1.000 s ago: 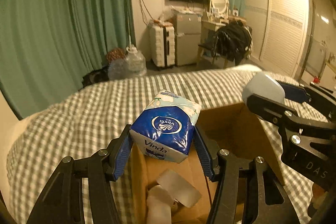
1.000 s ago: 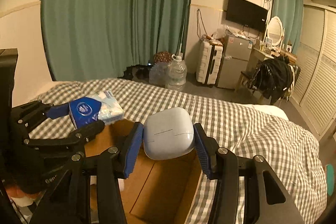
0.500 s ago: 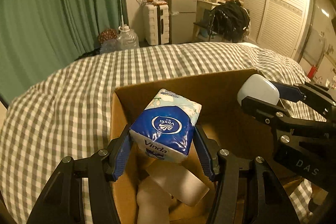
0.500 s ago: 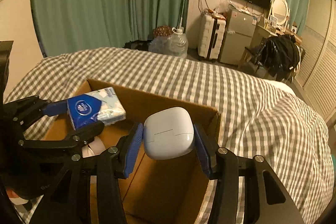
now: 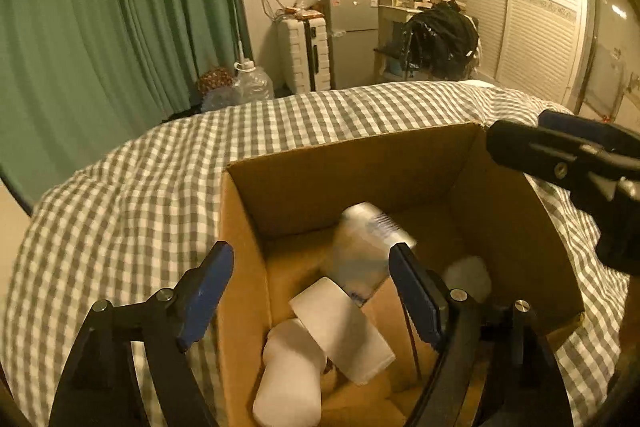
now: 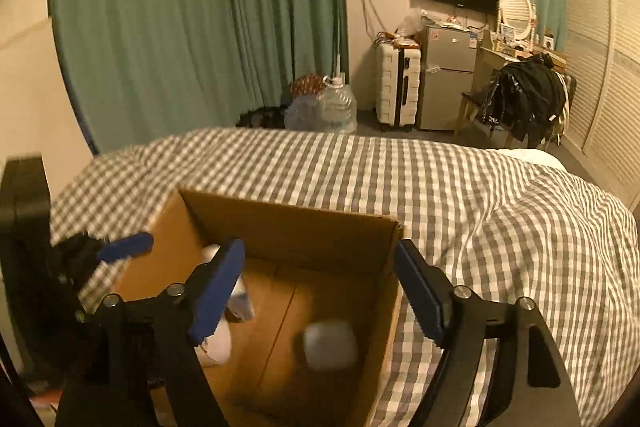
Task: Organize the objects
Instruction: 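Carry the tissue pack into the box with the left gripper while the right gripper drops the earbud case in, then grasp the white figurine with the blue star using the left gripper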
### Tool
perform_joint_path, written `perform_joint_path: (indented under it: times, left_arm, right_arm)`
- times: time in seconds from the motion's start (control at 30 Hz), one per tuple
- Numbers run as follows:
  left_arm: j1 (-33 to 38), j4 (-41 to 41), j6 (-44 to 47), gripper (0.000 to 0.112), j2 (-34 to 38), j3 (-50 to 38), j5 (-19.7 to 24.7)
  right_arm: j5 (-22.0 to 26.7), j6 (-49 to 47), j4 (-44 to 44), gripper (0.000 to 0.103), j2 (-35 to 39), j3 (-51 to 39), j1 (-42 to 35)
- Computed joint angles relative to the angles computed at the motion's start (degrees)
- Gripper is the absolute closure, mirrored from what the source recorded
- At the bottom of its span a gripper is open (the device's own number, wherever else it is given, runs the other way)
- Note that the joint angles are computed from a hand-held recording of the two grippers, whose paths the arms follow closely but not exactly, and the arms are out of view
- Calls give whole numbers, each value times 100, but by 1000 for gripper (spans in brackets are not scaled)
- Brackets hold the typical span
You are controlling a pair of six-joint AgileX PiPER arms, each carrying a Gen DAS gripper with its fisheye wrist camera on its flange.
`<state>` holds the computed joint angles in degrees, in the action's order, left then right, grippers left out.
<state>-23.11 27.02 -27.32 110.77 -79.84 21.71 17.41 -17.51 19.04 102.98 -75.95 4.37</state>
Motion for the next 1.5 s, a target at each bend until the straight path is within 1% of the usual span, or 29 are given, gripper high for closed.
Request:
perform_joint_path:
  times: [0.1, 0.17, 0.2, 0.27, 0.33, 0.5, 0.63, 0.77, 0.9, 0.97, 1.03, 1.07, 1.17, 1.27, 1.33, 1.43, 1.47, 1.5]
  left_arm:
    - [-76, 378, -422, 29, -457, 413, -44]
    - [-113, 537, -665, 24, -854, 764, -95]
    - [-129, 598, -791, 19, -1105, 982, -115]
    - [-110, 468, -747, 19, -1534, 1326, -170]
    - [-83, 136, -394, 19, -1823, 1465, -80]
    - [-168, 309, -481, 19, -2653, 1864, 384]
    - [-314, 424, -676, 19, -3264, 2252, 708]
    - [-528, 554, -1017, 19, -3910, 2713, 1086]
    - [-825, 632, -1370, 18, -4438, 3138, 1384]
    - [-1162, 958, -1865, 19, -4724, 3429, 1592]
    - [-1513, 1331, -2371, 18, -4887, 3675, 1798]
    - [-1782, 1578, -2697, 18, -4959, 3840, 1974]
    - [-2229, 1866, -3319, 19, -5049, 4231, 2223]
    - [-2525, 1855, -3696, 18, -5111, 4601, 2245]
    - [-2762, 1937, -4057, 18, -5131, 4858, 2208]
    - [-3113, 1991, -4505, 18, -4990, 5183, 2058]
    - [-3210, 1958, -4591, 18, -4900, 5295, 1914]
    - [-3303, 1947, -4692, 18, -4819, 5365, 1816]
  right_arm:
    - [-19, 424, -340, 25, -304, 191, 57]
    - [-59, 559, -475, 23, -639, 454, 91]
    - [-64, 699, -612, 23, -799, 575, 130]
    - [-28, 1035, -955, 22, -1207, 863, 221]
    - [64, 1542, -1496, 22, -1583, 1069, 314]
    - [620, 3075, -3187, 22, -2510, 1345, 750]
    - [1142, 3816, -3997, 21, -3189, 1531, 1231]
    - [1602, 4967, -5074, 21, -3807, 1876, 1954]
    - [2146, 5521, -5552, 21, -4314, 2115, 2591]
    - [2532, 5916, -5946, 21, -4551, 2239, 3046]
    - [3005, 6435, -6443, 21, -4823, 2452, 3624]
    - [3264, 6698, -6670, 21, -4917, 2568, 3951]
    - [3789, 7296, -7029, 21, -5191, 2973, 4637]
    - [4118, 7998, -7220, 21, -5436, 3536, 5203]
    - [4211, 8377, -7241, 21, -5571, 3922, 5437]
    - [4425, 9203, -7425, 21, -5713, 4553, 5973]
    - [4490, 9461, -7456, 21, -5733, 4738, 6128]
    - [4448, 9556, -7449, 21, -5751, 4854, 6125]
